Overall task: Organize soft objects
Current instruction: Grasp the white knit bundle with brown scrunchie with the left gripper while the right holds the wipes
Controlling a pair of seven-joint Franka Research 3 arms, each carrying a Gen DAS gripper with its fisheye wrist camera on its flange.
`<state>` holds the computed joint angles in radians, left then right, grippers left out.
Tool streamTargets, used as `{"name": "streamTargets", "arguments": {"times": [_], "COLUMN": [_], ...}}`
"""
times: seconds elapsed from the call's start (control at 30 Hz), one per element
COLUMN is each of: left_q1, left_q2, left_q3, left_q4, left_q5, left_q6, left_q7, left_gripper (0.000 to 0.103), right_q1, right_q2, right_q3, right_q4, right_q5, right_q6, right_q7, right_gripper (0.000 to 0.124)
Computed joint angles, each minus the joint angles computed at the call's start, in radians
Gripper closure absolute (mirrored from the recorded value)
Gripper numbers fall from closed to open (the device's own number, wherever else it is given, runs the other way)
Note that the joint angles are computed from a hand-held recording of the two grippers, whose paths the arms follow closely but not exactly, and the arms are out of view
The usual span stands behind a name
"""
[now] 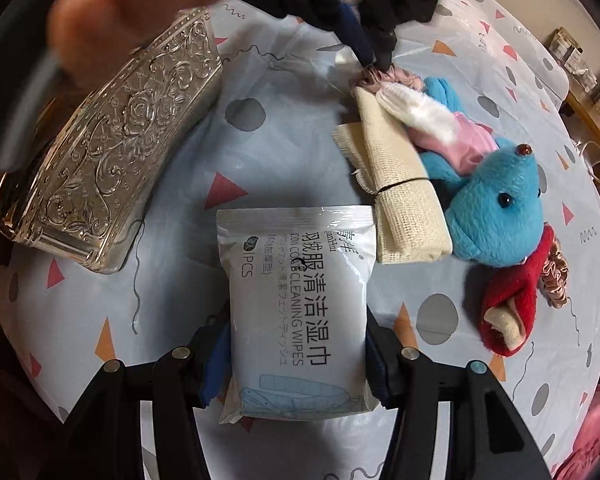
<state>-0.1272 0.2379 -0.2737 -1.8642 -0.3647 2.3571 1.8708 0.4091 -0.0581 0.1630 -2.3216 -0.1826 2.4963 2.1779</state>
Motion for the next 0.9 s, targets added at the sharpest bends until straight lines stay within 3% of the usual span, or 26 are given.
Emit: {"name": "streamTargets", "arguments": {"times": [0.23,0.53,0.9], "left_q1": [0.003,-0.027,-0.019], "left_q2": [-0.085,-0.273,-0.374], "left_q3": [0.006,0.062,0.181], "left_q4": [-0.064,-0.202,-0.21], "left_q5": [-0.037,-0.155,-0.249], "left_q6": [0.03,0.175,0.154], "left_q7": [0.06,0.251,0.328], "left_gripper": [0.1,0.1,0.1], "right_q1": [-0.002,-0.011,-0.009], "right_q2": [-0.011,-0.02,0.008], "right_q3": [0.001,0.0,0.001], "right_q4": [-0.011,-0.032,-0.011], "right_q5": [0.003,0.007,-0.03], "right_q6": [0.008,0.032,0.041], "right_q7": [-0.005,-0.014,0.028], "right_gripper": [0.067,0.067,0.067]}}
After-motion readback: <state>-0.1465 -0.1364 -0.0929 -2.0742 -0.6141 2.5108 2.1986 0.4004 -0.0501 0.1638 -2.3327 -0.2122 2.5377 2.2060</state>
